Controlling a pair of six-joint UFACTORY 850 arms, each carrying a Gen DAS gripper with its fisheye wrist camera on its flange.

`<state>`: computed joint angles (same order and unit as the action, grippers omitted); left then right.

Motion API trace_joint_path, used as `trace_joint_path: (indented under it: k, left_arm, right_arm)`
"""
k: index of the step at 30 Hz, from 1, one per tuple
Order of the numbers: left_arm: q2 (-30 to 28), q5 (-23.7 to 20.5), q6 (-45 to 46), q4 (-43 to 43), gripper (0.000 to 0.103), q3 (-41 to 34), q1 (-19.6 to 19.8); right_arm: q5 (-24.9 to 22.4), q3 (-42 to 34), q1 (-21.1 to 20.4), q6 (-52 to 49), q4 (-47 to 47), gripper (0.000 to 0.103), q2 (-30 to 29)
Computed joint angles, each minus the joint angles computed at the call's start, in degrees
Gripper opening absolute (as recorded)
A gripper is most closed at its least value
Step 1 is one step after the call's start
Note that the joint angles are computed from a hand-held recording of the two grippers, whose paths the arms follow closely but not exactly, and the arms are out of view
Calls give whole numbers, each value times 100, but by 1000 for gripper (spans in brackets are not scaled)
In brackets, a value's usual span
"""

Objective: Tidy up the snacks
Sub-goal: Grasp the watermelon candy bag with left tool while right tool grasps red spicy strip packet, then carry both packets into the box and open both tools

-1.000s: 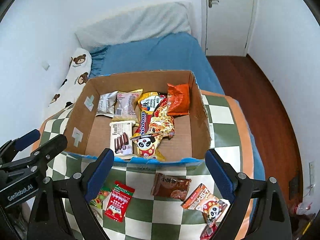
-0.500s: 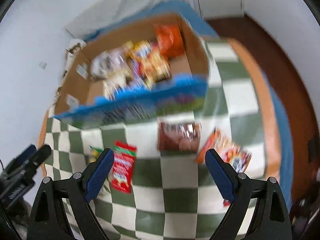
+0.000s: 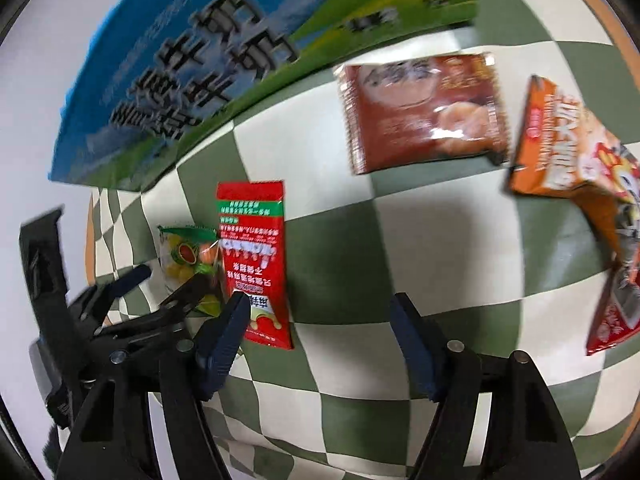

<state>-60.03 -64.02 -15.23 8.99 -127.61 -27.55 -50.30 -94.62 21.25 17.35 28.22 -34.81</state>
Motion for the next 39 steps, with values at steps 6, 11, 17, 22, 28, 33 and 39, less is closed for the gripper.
trace_joint_path:
  k: [6,11,17,22,28,33,39]
  left_arm:
    - [625,424,-1016,-720,50,1042,335]
    - [1008,770,-1389,-1344,51,1805,606]
    - [1150,913,-1502,-1409,50,2119,647]
    - [934,737,-1387,-1455,50,1754,447]
    - [860,736,-971,-2305,50,1785,297]
    - [538,372,-725,-2345,63,1462,160]
    - [476,394,-932,-2068,60,1348,14]
  right_arm:
    - [-80,-404,183,149,60,75,-328]
    - [-312,-1279,456,556,-104,76,-1067]
    - [-689,-2113,804,986,-1511,54,-1571]
    - [-795,-1505,731,269,-1634,49,-1145]
    - [-1181,-830,610,-254,-1967,49,-723]
    - [-1048,-493,441,-161,-1571,64,-547]
    - [-752,-156,338,283,-1225,74,-380]
